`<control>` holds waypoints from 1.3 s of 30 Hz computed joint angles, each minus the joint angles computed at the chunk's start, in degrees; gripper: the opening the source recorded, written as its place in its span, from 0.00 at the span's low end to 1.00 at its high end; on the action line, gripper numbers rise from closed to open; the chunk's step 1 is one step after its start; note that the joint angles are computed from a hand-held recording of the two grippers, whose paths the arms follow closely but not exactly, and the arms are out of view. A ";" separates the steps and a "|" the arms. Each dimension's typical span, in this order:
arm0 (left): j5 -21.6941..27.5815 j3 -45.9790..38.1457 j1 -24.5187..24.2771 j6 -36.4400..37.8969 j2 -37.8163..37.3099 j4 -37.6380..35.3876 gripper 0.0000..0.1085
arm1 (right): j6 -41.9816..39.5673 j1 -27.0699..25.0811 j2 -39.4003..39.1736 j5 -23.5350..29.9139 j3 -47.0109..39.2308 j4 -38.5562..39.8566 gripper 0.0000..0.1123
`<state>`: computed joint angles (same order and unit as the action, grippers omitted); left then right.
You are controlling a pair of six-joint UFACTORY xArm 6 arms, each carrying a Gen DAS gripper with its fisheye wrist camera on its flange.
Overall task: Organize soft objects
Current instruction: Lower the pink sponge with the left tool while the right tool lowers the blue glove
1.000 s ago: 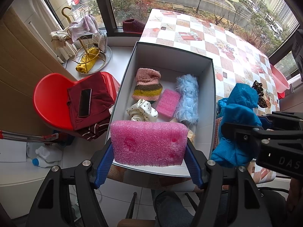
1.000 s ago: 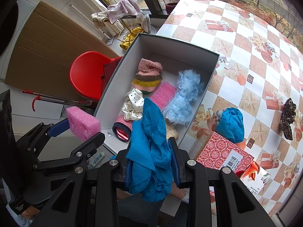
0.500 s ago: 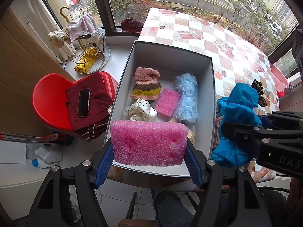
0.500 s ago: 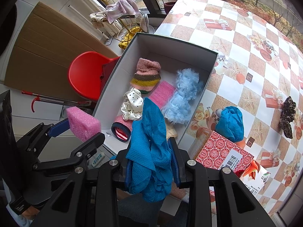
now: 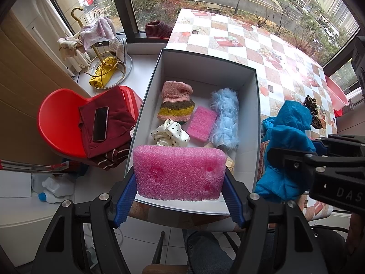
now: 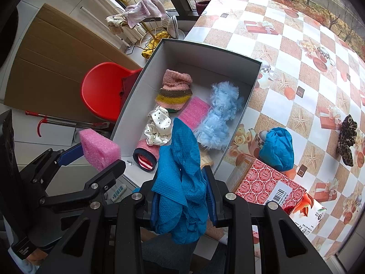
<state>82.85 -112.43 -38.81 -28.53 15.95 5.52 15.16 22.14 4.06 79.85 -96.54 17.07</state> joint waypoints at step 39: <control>1.40 -2.11 1.17 1.83 1.77 -0.66 0.67 | 3.08 -1.60 1.16 0.24 -0.35 1.39 0.31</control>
<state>84.26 -114.54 -37.64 -26.69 17.72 4.86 18.24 20.54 5.22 80.09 -96.89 18.46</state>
